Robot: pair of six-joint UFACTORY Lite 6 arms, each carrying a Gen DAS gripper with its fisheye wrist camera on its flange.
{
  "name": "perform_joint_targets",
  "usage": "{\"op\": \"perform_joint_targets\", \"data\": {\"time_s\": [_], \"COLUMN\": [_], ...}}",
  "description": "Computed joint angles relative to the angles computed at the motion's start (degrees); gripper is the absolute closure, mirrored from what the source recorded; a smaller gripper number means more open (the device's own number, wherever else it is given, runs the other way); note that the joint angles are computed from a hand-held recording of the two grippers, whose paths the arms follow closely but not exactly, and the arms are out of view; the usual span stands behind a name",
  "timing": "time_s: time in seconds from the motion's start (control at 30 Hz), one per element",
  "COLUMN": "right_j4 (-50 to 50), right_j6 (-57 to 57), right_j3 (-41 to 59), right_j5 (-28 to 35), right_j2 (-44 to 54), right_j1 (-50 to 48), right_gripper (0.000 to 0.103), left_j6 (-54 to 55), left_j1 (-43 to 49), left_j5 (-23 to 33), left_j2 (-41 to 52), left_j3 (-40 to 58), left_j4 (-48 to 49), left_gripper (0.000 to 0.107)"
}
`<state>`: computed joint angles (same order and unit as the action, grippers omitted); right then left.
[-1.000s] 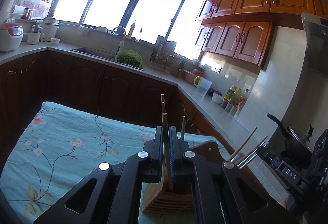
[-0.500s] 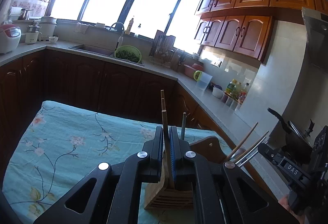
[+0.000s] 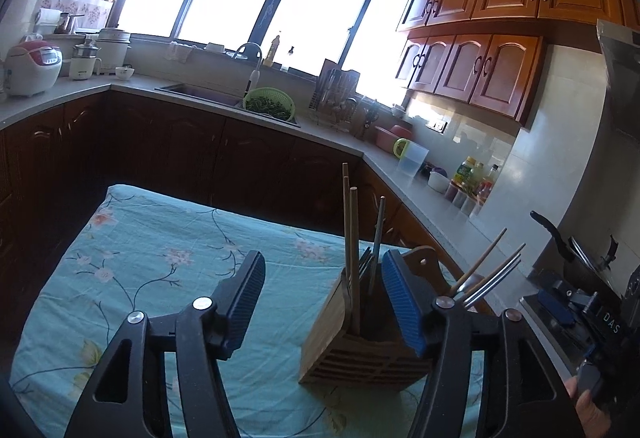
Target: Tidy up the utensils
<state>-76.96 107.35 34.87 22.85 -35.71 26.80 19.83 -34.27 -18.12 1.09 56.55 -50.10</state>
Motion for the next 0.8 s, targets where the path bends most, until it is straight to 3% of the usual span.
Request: {"op": "perform_joint_targets", "data": {"time_s": [0.1,0.27,0.43,0.7,0.8], "right_j4": [-0.4,4.7,8.2,15.1,18.3], "right_j6": [1.7,1.6,8.1,23.9,29.5], "right_j3": [-4.3,-11.3,-17.1,-20.3,-19.8], "right_j5": [3.8,13.6,31.2,54.3,59.3], "right_j2": [-4.4,-11.5,-17.5,-15.0,-11.4], "right_j1": [4.4,15.9,36.2,68.9,77.5], "right_gripper": [0.016,0.015,0.015,0.014,0.014], "left_j6": [3.7,11.6,22.1,28.8,27.1], "left_j1": [-2.7,-9.3,-18.7,-44.7,-53.3], "left_j5": [-2.8,-6.8,-12.5,-35.2,-42.3], "left_j2": [-5.4,-15.2,-25.9,-39.2,-42.6], "left_j3": [-6.8,-18.0,-26.8,-35.5,-38.0], "left_j4": [-5.4,-17.3,-32.9,-52.2,-56.2], "left_gripper": [0.032,0.029,0.029,0.028,0.028]}}
